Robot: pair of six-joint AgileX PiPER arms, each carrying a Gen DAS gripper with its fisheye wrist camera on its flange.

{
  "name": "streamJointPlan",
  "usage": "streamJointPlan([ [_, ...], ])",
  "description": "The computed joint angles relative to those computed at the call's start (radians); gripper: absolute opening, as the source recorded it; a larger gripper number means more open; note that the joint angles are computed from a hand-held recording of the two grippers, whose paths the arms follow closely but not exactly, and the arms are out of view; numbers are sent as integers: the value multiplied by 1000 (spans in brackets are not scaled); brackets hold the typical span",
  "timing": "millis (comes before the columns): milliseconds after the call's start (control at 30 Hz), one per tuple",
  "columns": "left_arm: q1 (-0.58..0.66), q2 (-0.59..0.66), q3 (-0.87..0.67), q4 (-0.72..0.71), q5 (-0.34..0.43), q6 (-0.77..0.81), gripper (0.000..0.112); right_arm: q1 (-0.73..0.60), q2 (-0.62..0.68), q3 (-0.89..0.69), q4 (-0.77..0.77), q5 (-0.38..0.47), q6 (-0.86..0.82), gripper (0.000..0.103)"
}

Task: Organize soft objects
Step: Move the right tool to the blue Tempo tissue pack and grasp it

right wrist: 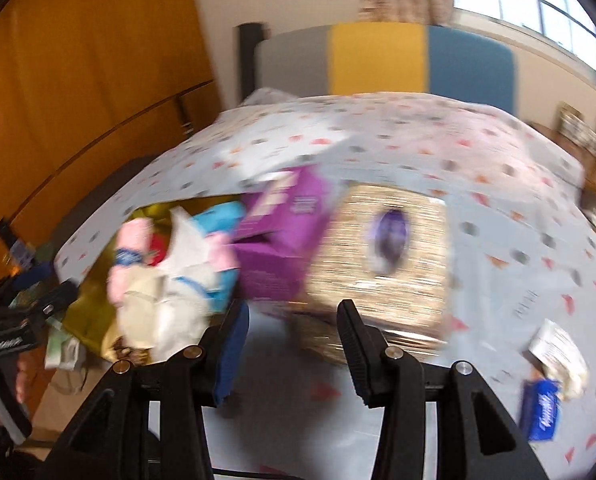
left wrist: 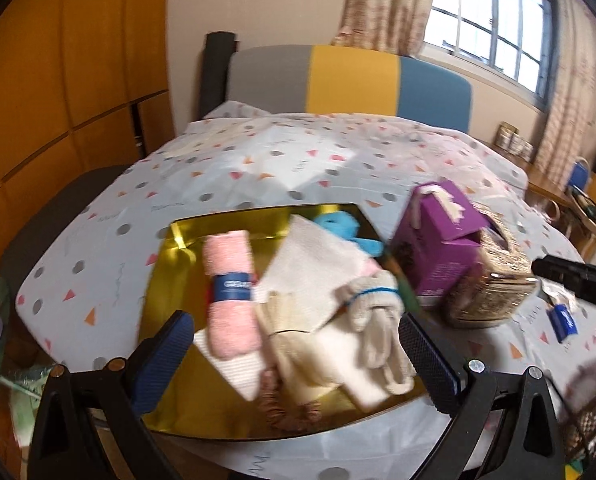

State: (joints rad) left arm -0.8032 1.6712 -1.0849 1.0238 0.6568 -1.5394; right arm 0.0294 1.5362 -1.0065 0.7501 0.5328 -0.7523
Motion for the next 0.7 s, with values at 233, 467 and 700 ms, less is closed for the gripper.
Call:
streamJointPlan([
  [233,-54,89,-150,-69,10,157,103,-249,11,-14,-85,-2,122,46],
  [467,-86,180,-301,-198,-20,385,103,-485,88,-98,-175,60,283,46],
  [700,-113,285,-485,-372,-35,637,103,-602,228,-229,-309,189,445,46],
])
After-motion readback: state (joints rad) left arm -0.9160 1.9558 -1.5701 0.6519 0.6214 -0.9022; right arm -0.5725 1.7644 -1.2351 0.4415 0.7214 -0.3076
